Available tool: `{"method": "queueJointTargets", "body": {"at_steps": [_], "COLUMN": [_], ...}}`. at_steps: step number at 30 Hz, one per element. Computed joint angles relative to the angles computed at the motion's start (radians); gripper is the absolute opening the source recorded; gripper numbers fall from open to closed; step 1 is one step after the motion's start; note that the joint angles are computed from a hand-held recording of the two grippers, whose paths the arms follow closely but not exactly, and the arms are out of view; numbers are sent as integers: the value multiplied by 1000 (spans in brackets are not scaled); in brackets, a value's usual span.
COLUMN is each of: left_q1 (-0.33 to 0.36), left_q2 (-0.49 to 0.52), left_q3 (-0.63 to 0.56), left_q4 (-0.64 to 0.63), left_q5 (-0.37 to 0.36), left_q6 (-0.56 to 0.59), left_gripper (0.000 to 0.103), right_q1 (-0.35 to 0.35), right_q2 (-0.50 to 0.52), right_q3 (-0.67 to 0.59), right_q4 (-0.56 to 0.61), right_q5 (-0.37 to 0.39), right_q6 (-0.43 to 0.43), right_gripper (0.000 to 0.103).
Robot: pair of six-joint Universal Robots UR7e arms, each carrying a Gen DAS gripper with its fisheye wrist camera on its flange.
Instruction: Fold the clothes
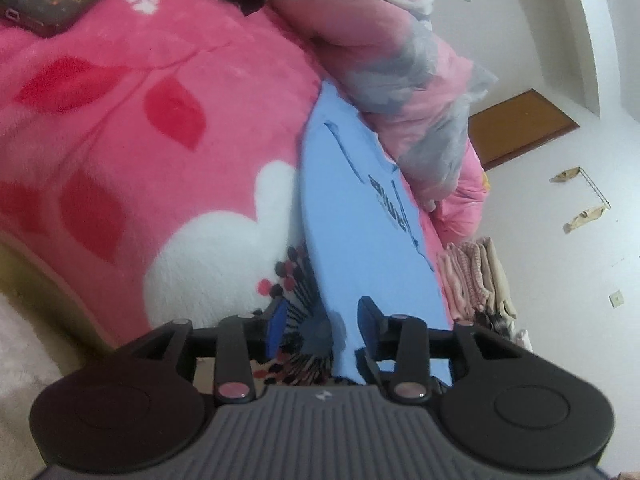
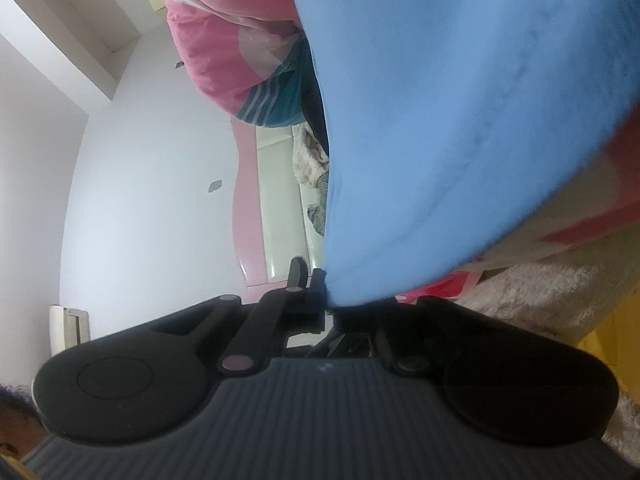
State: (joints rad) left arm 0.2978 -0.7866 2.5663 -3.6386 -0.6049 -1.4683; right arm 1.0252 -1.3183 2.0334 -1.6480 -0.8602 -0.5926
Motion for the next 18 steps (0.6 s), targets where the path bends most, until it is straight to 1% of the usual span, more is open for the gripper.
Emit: {"method": "queueJointTargets", "body": {"at_steps": [3, 5, 7, 9, 10, 12, 13, 14, 15, 18], "left_q1": [34, 62, 93, 124, 135, 148, 151, 153, 155, 157], "left_q2": [18, 22, 19, 12, 10, 9, 7, 2, -5, -28], "left_q3": [-19, -41, -63, -87, -98, -118, -126, -133, -142, -167], "left_q4": [-55, -62, -50, -19, -1, 26, 45, 68, 104, 223], "left_q5": [-34, -64, -105, -150, -163, -181, -186, -188, -188, -182], "left_q6": [59, 100, 137, 164, 175, 203, 212, 216, 217, 211], "left_gripper": [41, 41, 39, 29, 27, 16, 14, 11, 7, 5], "right_q1": [11, 18, 26, 36, 42, 56, 66, 77, 87, 128], "right_q2": [8, 8, 7, 4, 1, -8, -15, -23, -29, -53], "right_q3": [-3, -3, -3, -4, -4, -5, -8, -11, -15, -41], "right_q4": [-6, -6, -6, -6, -9, -19, -29, -39, -44, -50], "right_q5": [7, 10, 13, 16, 15, 7, -4, -16, -29, -94], "right_q6": [5, 6, 4, -4, -10, -30, -48, -69, -87, -154], "right_gripper": [2, 2, 2, 2, 2, 2, 2, 2, 5, 6]}}
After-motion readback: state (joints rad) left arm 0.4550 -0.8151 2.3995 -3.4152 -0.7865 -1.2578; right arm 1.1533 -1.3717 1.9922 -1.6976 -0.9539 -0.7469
